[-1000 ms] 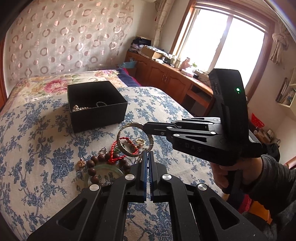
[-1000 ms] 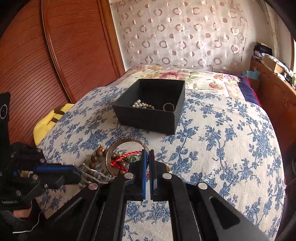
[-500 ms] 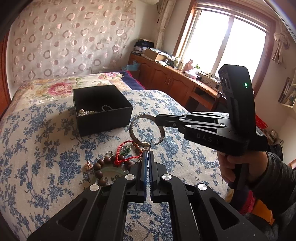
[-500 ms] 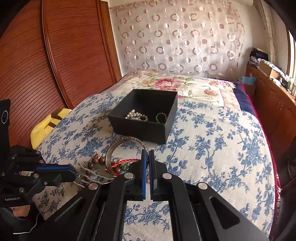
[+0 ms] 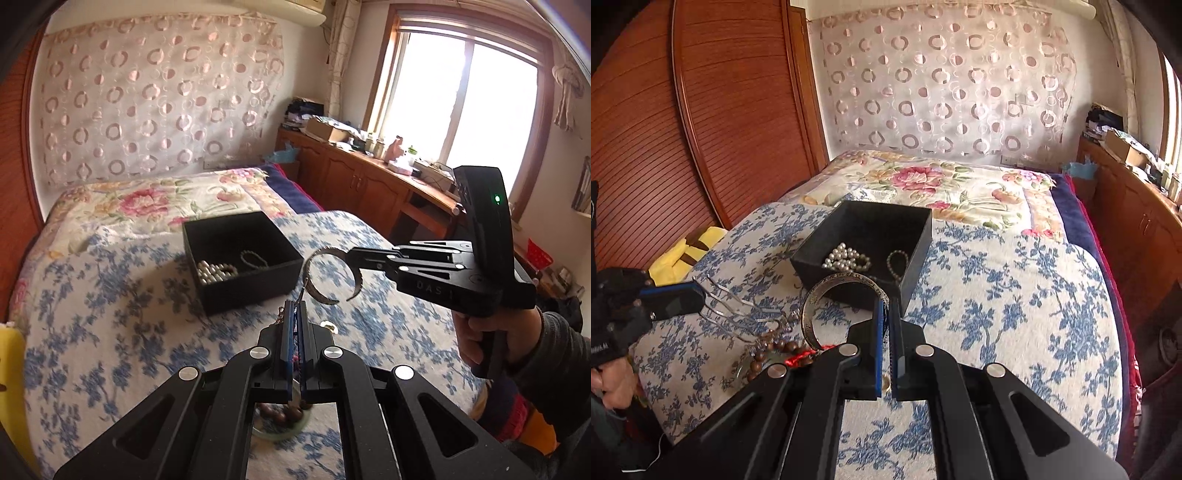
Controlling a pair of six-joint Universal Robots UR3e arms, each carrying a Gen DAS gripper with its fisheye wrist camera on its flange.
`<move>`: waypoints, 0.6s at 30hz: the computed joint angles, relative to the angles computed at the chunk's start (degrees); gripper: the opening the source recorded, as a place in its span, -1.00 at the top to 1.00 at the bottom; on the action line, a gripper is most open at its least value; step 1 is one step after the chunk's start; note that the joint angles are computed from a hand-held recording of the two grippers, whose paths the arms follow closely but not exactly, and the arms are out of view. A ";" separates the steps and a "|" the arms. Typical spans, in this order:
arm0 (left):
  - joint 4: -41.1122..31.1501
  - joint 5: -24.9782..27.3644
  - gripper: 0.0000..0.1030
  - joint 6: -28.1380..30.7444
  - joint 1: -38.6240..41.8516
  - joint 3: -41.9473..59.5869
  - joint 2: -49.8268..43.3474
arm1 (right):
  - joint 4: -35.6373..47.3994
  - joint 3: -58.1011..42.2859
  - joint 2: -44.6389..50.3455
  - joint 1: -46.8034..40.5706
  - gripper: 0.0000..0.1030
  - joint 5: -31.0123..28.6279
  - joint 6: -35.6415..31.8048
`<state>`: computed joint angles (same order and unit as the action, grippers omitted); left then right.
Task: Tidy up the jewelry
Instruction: 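Carry the silver bangle over the black box and lower it inside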
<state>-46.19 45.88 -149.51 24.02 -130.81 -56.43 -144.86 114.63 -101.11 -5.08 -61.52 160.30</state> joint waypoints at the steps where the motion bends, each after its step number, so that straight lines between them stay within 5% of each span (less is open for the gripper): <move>1: 1.58 0.52 0.98 -0.72 -0.40 0.79 -1.46 | -0.41 -1.08 1.26 0.38 0.93 -0.25 0.18; 18: 15.11 5.52 0.98 -9.93 -3.93 17.14 -22.17 | 0.39 -34.69 32.87 8.87 0.93 -7.24 2.52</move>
